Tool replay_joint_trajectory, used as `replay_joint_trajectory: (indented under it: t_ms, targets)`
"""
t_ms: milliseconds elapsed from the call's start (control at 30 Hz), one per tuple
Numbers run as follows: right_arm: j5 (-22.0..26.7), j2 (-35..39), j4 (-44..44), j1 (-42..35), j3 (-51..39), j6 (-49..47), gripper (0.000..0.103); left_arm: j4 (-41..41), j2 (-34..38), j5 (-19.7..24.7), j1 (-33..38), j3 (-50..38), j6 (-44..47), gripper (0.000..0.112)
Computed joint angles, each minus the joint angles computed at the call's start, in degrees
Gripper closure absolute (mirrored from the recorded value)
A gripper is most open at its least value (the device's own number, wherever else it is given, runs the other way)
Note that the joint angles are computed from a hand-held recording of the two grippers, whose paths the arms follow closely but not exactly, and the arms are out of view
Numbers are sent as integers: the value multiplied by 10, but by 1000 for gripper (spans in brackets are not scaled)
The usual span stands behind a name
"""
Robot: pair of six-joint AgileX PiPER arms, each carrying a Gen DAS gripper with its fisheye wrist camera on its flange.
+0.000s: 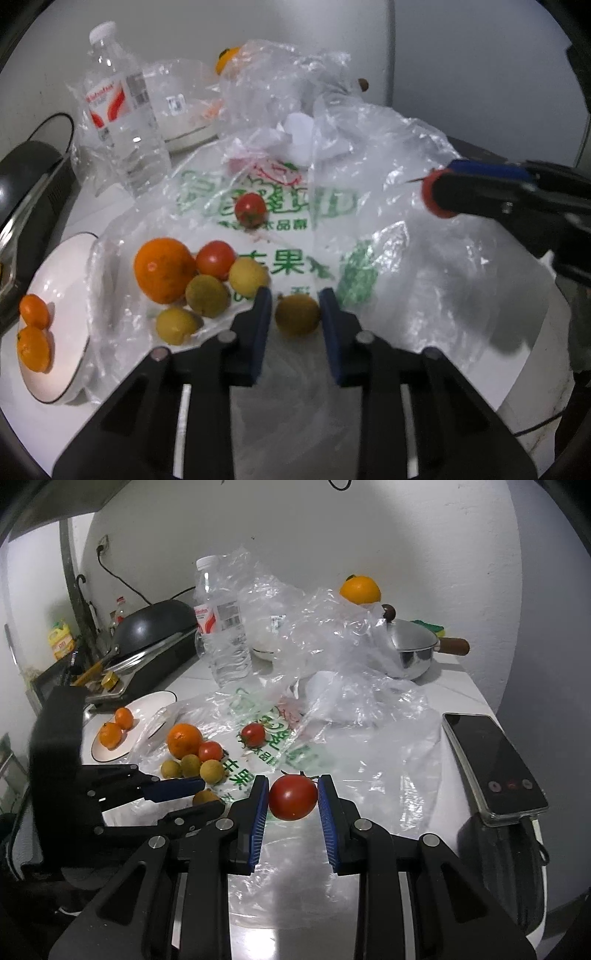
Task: Organize fruits
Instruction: 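Grasp a red cherry tomato with the right gripper while the left gripper grasps a small yellow fruit, then carry both fruits to the white plate while the left gripper releases the yellow fruit there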
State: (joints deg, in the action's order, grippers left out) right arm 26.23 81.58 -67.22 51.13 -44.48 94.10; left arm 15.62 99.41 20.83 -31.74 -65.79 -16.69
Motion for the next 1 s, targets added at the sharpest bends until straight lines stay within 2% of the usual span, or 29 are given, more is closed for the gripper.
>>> replay_joint_trajectory:
  t_ms: [200,400,633,833,900,1000]
  targets:
    - [38,-4,54,13,-18,-58,74,-92,-4,-18,14,5,77,87]
    - [64,2,66,34,-43,-66,74,-167,-43,-18,32,20,169,87]
    - [47,42,93,21,-89,-99,74,-212,-84,-1,55,19,238,87]
    - [36,89,130,18,-156,-162,74,-304,-117,-5,109,33,342,87]
    - [34,107,138,21,-182,-179,74,-366,-129,-4,136,42,406,87]
    - [31,134,162,23,-223,-217,74,-415,-148,-8,170,60,467,87]
